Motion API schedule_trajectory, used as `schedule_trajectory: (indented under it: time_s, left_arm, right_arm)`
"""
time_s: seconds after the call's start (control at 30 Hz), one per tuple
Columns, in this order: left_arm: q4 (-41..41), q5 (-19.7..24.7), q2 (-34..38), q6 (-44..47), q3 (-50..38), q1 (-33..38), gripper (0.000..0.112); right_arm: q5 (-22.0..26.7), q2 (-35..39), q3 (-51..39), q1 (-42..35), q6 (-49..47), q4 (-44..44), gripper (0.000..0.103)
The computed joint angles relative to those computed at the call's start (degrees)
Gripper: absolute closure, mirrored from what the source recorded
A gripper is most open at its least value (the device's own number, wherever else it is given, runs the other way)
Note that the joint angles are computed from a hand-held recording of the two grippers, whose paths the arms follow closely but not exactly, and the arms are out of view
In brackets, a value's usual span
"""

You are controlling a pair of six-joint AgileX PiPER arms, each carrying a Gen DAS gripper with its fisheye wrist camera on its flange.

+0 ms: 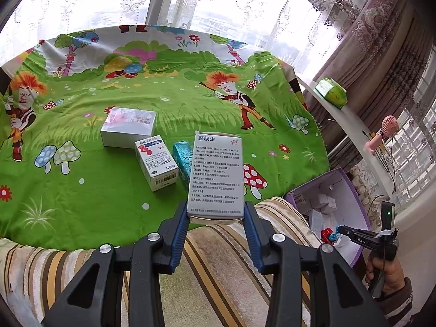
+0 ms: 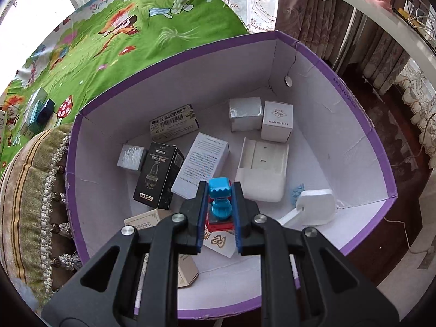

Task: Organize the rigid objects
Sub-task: 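Carry the toy car and white box into the purple box and release both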

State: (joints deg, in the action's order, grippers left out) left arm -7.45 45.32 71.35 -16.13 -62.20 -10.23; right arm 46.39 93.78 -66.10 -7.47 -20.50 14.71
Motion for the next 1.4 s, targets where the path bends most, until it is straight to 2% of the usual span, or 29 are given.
schedule_trajectory:
  time_s: [0.4, 0.63, 0.7, 0.77, 0.8, 1.03, 1.27, 1.4]
  left_arm:
    - [0.95, 0.23, 0.59, -0.91, -0.75, -1.60, 0.071]
    - [2.37, 0.35, 1.95, -2.55, -2.94, -5.94, 0.071]
    - [1.90, 0.10, 2.72, -2.26, -3.72, -7.60, 0.071]
    - [1.61, -0.19, 3.72, -2.37, -4.57, -9.44, 0.071]
    - [1.52, -0.26, 4.23, -2.36, -4.98, -10.35, 0.071]
    - [1.71, -0.21, 7.26, -2.83, -7.76, -16.49, 0.071]
    - [-3.47, -0.89, 10.77, 0.81, -10.62, -20.71, 0.071]
    - [-7.03, -2.39, 12.62, 3.51, -11.84, -22.38, 0.069]
  right_arm:
    - [-1.31, 3.73, -0.70, 2.38, 0.58, -1.00, 0.083]
    - [0.57, 3.42, -0.80, 1.44, 0.98, -1.22, 0.082]
    - [0.97, 2.74, -0.83, 0.76, 0.88, -0.76, 0.074]
    - [0.61, 1.64, -0.50, 0.12, 1.27, -0.70, 0.055]
    - [0.18, 1.01, -0.13, -0.07, 1.20, -0.70, 0.053]
    - [0.82, -0.16, -0.19, 0.57, 2.49, -3.56, 0.052]
    - [1.59, 0.98, -2.46, -2.21, 1.50, -0.38, 0.050]
    - [1.58, -0.37, -2.55, -2.83, 0.24, 1.89, 0.043]
